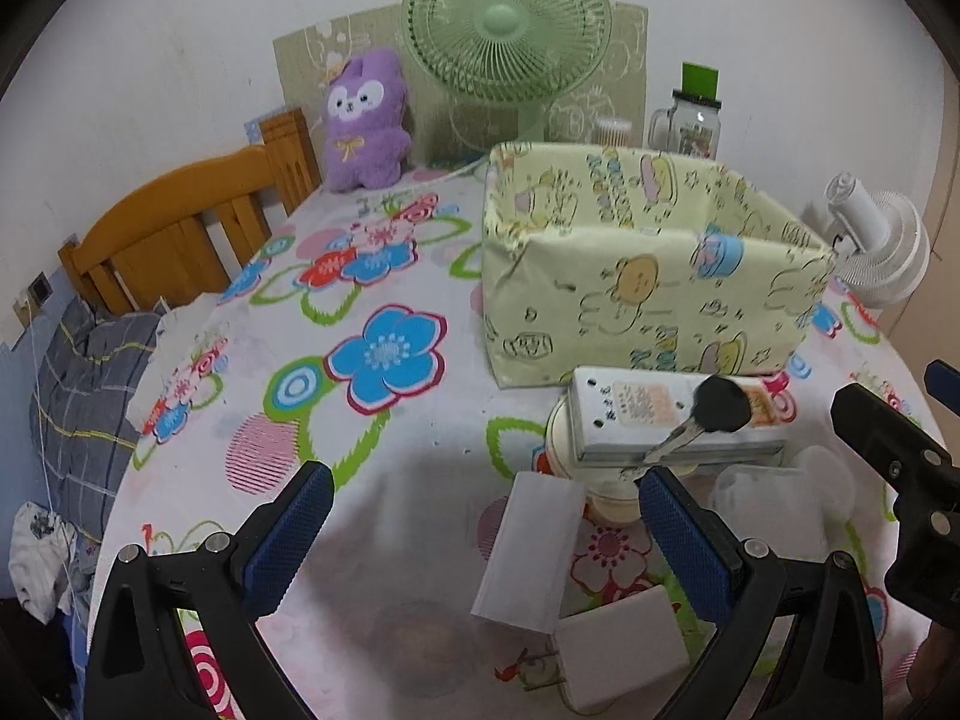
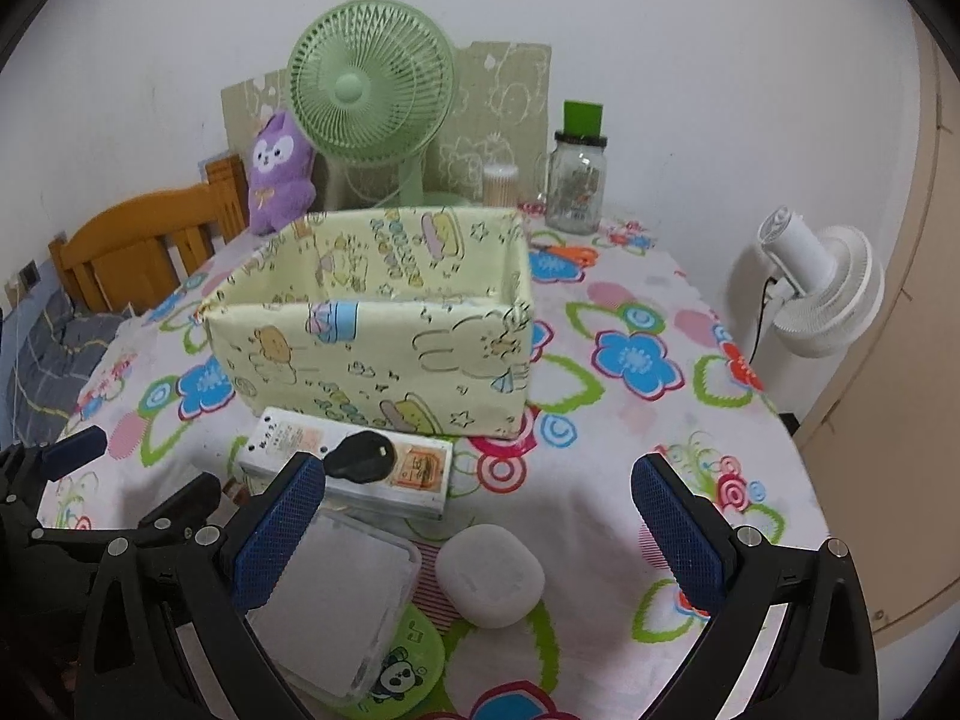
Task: Organize rigid objects
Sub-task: 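Reach the left tool down to the white charger plug and grasp it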
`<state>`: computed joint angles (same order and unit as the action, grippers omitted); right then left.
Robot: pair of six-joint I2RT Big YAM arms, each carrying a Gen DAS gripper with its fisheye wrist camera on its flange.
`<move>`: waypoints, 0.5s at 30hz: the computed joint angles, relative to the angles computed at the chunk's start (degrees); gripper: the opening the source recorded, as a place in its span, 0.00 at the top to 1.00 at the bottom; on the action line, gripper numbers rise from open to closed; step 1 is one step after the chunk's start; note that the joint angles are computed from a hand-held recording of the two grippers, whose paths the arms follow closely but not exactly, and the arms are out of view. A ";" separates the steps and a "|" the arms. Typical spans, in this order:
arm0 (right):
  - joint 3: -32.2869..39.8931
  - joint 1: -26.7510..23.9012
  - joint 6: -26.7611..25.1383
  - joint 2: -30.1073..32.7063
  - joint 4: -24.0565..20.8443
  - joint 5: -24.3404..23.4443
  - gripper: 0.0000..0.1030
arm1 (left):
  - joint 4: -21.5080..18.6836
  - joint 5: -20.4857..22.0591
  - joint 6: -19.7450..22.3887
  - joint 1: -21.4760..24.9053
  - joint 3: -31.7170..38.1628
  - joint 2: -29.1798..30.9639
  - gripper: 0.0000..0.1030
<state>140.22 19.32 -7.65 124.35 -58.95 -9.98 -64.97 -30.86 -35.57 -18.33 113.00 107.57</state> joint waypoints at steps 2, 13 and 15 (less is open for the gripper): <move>1.13 0.22 -0.07 0.88 -0.74 0.04 0.00 | -0.07 0.67 -0.05 0.18 -0.04 0.24 0.00; 12.91 1.58 -1.41 8.43 -8.75 -0.70 0.00 | -0.43 2.84 0.45 0.78 0.06 1.51 0.12; 15.44 1.79 -1.67 9.90 -10.21 -0.96 0.00 | -0.79 3.50 0.74 0.86 0.48 1.98 0.17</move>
